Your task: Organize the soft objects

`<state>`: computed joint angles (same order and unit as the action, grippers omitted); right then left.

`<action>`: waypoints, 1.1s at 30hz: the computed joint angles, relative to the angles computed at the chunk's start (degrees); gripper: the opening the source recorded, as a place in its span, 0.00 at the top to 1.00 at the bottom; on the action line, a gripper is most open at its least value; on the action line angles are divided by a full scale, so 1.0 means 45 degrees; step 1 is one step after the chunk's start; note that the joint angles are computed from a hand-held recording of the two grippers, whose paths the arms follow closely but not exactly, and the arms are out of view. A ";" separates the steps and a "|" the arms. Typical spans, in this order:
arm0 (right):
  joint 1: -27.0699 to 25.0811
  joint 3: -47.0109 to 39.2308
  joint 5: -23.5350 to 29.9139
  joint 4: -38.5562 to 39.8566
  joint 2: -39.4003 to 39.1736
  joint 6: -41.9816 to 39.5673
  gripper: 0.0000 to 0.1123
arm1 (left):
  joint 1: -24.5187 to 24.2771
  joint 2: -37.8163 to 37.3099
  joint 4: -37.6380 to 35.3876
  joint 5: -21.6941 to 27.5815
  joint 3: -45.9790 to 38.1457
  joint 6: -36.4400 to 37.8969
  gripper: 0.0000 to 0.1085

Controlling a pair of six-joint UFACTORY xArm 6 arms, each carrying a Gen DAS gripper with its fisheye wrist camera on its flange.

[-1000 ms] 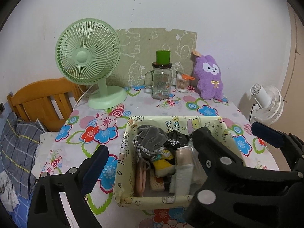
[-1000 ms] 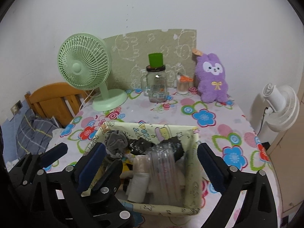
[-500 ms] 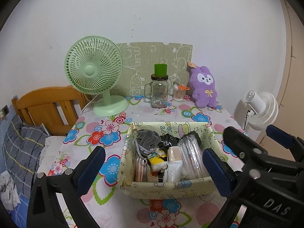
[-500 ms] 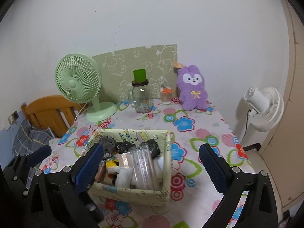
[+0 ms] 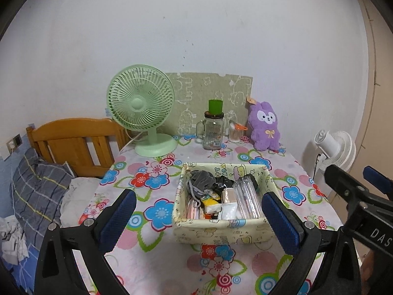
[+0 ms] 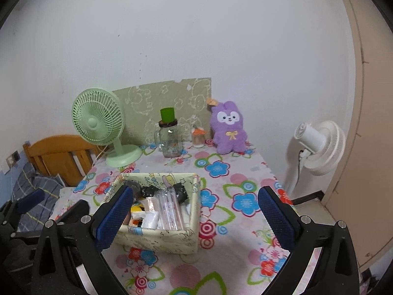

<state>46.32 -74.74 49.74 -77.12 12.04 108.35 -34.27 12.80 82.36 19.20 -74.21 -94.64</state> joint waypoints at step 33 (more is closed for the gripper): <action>0.2242 0.1728 0.2288 -0.0296 -0.1722 0.1160 0.09 | -0.0700 -0.3260 0.2502 0.0693 0.3309 -0.2926 0.05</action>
